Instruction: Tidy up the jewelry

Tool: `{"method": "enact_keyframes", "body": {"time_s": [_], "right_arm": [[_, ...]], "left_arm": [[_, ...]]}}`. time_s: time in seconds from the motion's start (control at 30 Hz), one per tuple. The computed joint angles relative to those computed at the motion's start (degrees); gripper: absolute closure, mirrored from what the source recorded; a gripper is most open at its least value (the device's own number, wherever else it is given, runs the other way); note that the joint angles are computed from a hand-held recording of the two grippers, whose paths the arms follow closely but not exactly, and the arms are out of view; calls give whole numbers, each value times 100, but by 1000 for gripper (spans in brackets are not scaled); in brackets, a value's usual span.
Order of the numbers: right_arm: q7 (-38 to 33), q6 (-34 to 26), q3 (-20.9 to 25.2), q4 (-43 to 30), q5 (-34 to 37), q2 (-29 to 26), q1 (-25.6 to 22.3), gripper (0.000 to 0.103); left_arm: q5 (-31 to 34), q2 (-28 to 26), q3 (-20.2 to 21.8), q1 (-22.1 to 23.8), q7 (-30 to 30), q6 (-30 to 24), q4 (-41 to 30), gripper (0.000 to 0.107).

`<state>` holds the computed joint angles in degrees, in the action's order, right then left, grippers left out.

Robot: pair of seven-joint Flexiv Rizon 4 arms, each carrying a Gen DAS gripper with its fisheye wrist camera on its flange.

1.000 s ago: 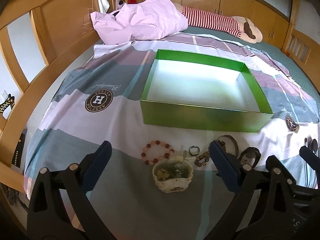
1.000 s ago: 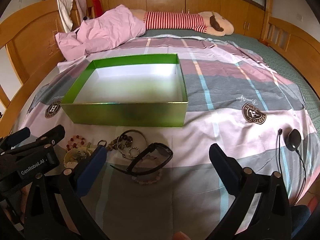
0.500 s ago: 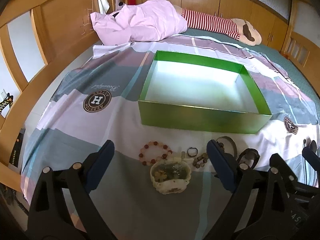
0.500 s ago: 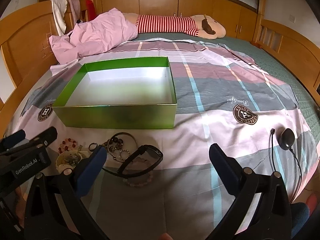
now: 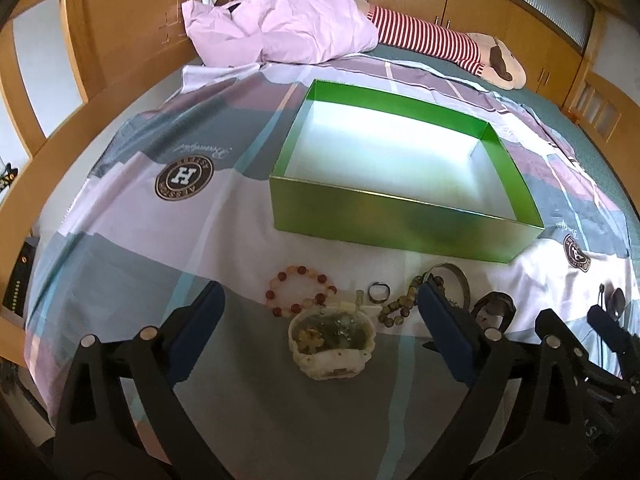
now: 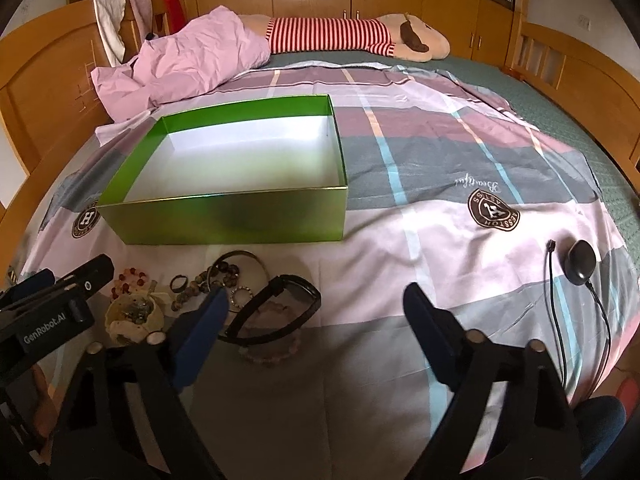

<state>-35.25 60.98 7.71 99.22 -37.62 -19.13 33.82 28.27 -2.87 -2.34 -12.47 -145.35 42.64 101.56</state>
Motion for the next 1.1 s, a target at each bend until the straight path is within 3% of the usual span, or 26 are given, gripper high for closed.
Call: {"method": "enact_keyframes", "body": {"time_s": [0.13, 0.23, 0.5, 0.6, 0.63, 0.77, 0.87, 0.97, 1.1], "right_arm": [[21, -77, 7, 6, 70, -3, -6, 50], [-52, -153, 37, -11, 138, -22, -30, 58], [-359, -331, 131, -136, 506, -95, -54, 57], [-284, -303, 67, -104, 458, -87, -26, 41], [-281, -297, 60, -97, 444, -88, -26, 40], [-419, -428, 83, -173, 486, -149, -22, 40], [-393, -550, 16, -230, 382, -161, 16, 40], [-378, -524, 6, -259, 395, -151, -40, 40], [-596, -472, 104, -359, 675, -221, -141, 40]], "left_arm": [[109, -79, -39, -45, 100, -229, -125, 11], [105, -112, -37, -83, 175, -269, -154, 11], [-149, -222, -8, -106, 489, -285, -160, 8], [-267, -265, 14, -106, 576, -279, -143, 8], [-337, -269, 26, -98, 618, -223, -107, 8], [-505, -279, 72, -71, 676, -32, 17, 8], [-506, -212, 146, 0, 783, 480, 227, 8], [-205, -92, 225, 66, 513, 383, 206, 8], [-338, 70, 254, 252, 370, 463, 382, 8]]}}
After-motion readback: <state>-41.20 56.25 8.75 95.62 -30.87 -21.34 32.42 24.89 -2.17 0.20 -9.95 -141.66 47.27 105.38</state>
